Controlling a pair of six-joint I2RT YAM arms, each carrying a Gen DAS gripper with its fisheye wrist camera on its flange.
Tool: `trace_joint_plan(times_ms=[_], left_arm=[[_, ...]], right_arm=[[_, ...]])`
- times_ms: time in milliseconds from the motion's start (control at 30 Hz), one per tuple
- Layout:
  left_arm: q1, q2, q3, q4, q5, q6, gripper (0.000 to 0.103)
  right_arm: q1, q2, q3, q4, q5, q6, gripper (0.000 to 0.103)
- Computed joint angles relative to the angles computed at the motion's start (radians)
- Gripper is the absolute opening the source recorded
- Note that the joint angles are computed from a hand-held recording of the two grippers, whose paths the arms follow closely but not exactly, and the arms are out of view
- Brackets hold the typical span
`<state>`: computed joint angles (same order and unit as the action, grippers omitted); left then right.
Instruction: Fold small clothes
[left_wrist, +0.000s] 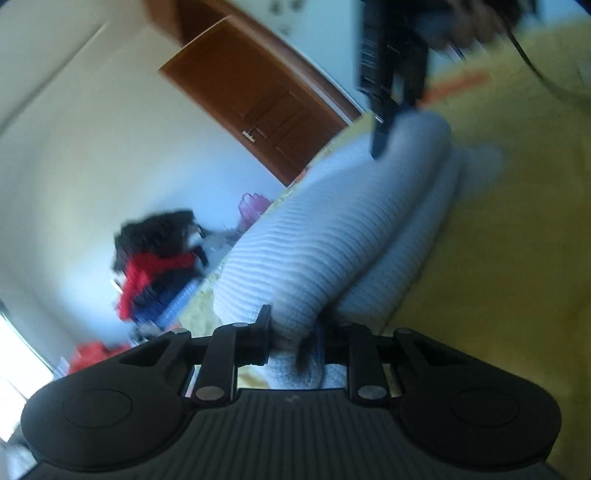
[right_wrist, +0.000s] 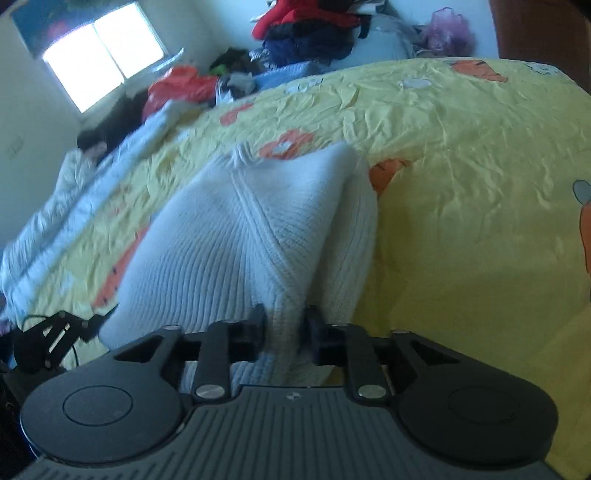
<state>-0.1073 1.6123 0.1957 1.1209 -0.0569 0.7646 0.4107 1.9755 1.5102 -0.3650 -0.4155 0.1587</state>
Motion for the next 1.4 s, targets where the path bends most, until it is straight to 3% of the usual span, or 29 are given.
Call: trace_joint_plan(times_ms=[67, 133, 200, 233, 267, 300, 367, 433, 500, 633, 733, 833, 933, 1000, 1100, 1233, 1400], left_arm=[[0.089, -0.195, 0.015, -0.245, 0.138, -0.062, 0.025], [0.208, -0.366, 0.052, -0.509, 0.316, -0.07, 0.034], [0.322, -0.471, 0.094, -0.696, 0.466, -0.04, 0.056], [0.373, -0.489, 0.118, -0.745, 0.521, -0.04, 0.067], [0.405, -0.489, 0.146, -0.779, 0.555, -0.06, 0.085], [0.441, -0.462, 0.195, -0.809, 0.593, -0.108, 0.09], [0.473, -0.362, 0.313, -0.858, 0.616, -0.266, 0.089], [0.491, -0.198, 0.486, -0.945, 0.639, -0.505, 0.089], [0.515, -0.009, 0.676, -1.052, 0.728, -0.715, 0.089], [0.504, 0.29, 0.953, -1.197, 0.86, -0.937, 0.089], [0.467, 0.444, 1.11, -1.319, 0.925, -0.955, 0.089], [0.454, 0.507, 1.146, -1.313, 1.005, -1.036, 0.089], [0.44, 0.516, 1.173, -1.324, 0.974, -1.055, 0.082], [0.431, 0.476, 1.134, -1.305, 0.932, -1.039, 0.06], [0.428, 0.4, 1.106, -1.32, 0.873, -0.976, 0.052], [0.455, 0.328, 1.142, -1.4, 0.843, -0.867, 0.051], [0.553, 0.369, 1.304, -1.545, 0.804, -0.803, 0.054]], right_arm=[[-0.011, -0.025, -0.021, 0.018, -0.03, 0.026, 0.053], [-0.031, -0.061, -0.061, 0.084, -0.066, 0.092, 0.069], [-0.058, -0.095, -0.111, 0.198, -0.077, 0.179, 0.1], [-0.071, -0.096, -0.123, 0.246, -0.087, 0.214, 0.102], [-0.084, -0.08, -0.116, 0.279, -0.098, 0.245, 0.101], [-0.094, -0.044, -0.079, 0.272, -0.103, 0.264, 0.101], [-0.102, 0.049, 0.026, 0.228, -0.105, 0.297, 0.1], [-0.107, 0.14, 0.114, 0.206, -0.122, 0.34, 0.099], [-0.1, 0.223, 0.213, 0.14, -0.118, 0.35, 0.099], [-0.074, 0.332, 0.339, 0.072, -0.13, 0.35, 0.098], [-0.064, 0.373, 0.376, 0.063, -0.189, 0.363, 0.098], [-0.036, 0.374, 0.353, 0.112, -0.173, 0.31, 0.097], [-0.011, 0.373, 0.364, 0.096, -0.138, 0.275, 0.081], [-0.004, 0.372, 0.376, 0.077, -0.137, 0.277, 0.068], [0.006, 0.336, 0.351, 0.098, -0.124, 0.294, 0.052], [0.041, 0.33, 0.381, 0.14, -0.146, 0.319, 0.05], [0.096, 0.527, 0.675, 0.11, -0.188, 0.428, 0.049]])
